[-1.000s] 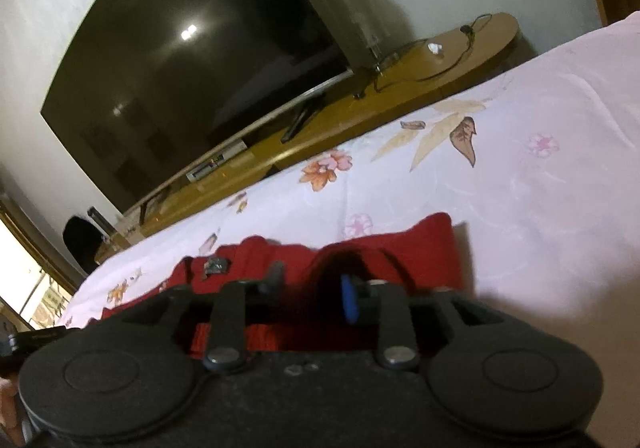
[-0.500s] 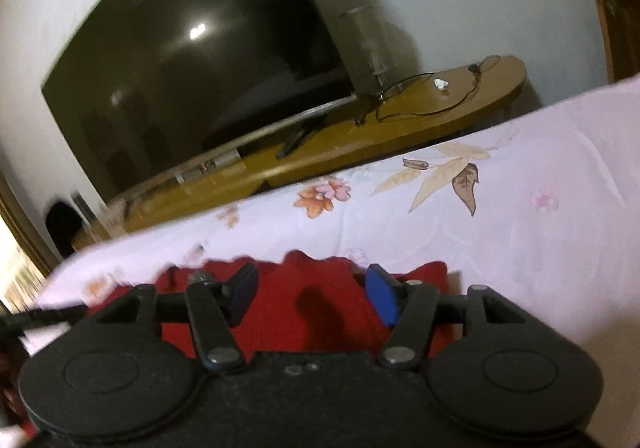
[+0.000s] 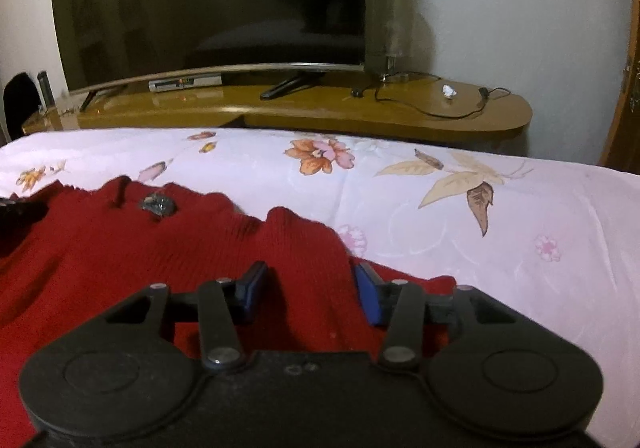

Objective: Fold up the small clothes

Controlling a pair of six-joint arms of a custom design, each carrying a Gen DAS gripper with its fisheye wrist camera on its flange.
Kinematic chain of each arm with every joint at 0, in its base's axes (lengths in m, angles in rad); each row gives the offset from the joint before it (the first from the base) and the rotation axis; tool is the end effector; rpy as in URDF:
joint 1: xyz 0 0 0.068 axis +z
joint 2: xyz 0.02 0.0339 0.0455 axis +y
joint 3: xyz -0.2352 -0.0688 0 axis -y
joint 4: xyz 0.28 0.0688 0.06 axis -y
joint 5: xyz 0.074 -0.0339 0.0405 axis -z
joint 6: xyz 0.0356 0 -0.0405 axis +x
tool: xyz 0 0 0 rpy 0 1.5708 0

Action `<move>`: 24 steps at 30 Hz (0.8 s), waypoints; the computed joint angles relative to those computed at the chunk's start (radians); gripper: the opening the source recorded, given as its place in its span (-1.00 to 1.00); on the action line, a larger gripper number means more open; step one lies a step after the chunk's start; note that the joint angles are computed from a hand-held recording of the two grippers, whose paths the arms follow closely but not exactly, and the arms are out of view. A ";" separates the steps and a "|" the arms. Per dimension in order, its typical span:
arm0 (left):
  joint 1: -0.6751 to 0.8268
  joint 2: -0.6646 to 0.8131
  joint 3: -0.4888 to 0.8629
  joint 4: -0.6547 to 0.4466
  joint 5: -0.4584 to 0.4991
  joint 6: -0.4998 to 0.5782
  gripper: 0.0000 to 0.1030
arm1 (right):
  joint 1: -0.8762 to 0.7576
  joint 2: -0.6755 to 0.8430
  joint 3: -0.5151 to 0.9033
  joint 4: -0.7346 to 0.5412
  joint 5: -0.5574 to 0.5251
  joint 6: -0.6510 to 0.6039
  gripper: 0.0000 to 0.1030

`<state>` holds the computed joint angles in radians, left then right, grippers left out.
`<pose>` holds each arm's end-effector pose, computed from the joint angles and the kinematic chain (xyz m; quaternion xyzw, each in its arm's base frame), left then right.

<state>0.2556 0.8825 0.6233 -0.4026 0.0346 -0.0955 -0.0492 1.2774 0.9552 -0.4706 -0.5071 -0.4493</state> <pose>0.2355 0.0603 0.2140 -0.1494 0.8859 0.0196 0.4388 0.3108 0.0020 0.2320 -0.2712 0.8589 0.1344 0.4130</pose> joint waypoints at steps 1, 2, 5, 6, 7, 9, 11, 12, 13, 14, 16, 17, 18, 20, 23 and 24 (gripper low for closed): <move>0.009 -0.032 -0.017 0.012 0.013 -0.007 -0.90 | -0.009 0.012 0.017 -0.024 -0.025 -0.011 -0.59; 0.018 -0.062 -0.032 0.019 0.024 -0.011 -0.90 | -0.017 0.023 0.034 -0.047 -0.049 -0.022 -0.65; 0.029 -0.139 -0.059 0.044 0.028 -0.023 -0.92 | -0.044 0.001 0.029 -0.035 -0.089 -0.016 -0.73; 0.026 -0.150 -0.061 0.051 0.017 -0.029 -0.92 | -0.052 -0.019 0.016 -0.019 -0.098 -0.003 -0.75; 0.025 -0.151 -0.060 0.061 0.004 -0.032 -0.92 | -0.058 -0.046 -0.003 0.003 -0.100 0.014 -0.85; 0.028 -0.114 -0.049 0.083 -0.006 -0.035 -0.92 | -0.055 -0.070 -0.029 0.060 -0.080 0.056 -0.86; 0.014 -0.023 -0.032 0.081 -0.046 -0.034 -0.92 | -0.037 -0.055 -0.041 0.105 -0.039 0.082 -0.86; 0.009 0.034 -0.016 0.063 -0.058 -0.035 -0.92 | -0.021 -0.024 -0.034 0.103 -0.007 0.074 -0.85; 0.012 0.040 -0.009 0.068 -0.060 -0.050 -0.92 | -0.001 0.010 -0.027 0.097 0.040 0.064 -0.84; 0.010 0.055 0.004 0.060 -0.067 -0.048 -0.92 | 0.004 0.021 -0.028 0.109 0.050 0.077 -0.83; 0.013 0.069 0.015 0.050 -0.059 -0.037 -0.90 | 0.012 0.034 -0.008 0.095 0.064 0.087 -0.79; 0.022 0.065 0.013 0.047 -0.048 -0.038 -0.88 | 0.007 0.044 0.003 0.084 0.054 0.084 -0.76; 0.042 0.058 0.012 0.042 -0.018 -0.043 -0.84 | 0.000 0.050 0.013 0.071 0.040 0.087 -0.72; 0.099 0.029 -0.001 0.035 0.051 -0.072 -0.49 | -0.033 0.030 0.005 0.081 -0.004 0.122 -0.39; 0.092 -0.140 -0.068 0.036 -0.033 -0.137 -0.01 | -0.087 -0.060 -0.044 0.110 -0.109 0.132 -0.37; 0.050 -0.181 -0.079 0.043 -0.081 -0.149 0.09 | -0.090 -0.084 -0.050 0.095 -0.145 0.116 -0.36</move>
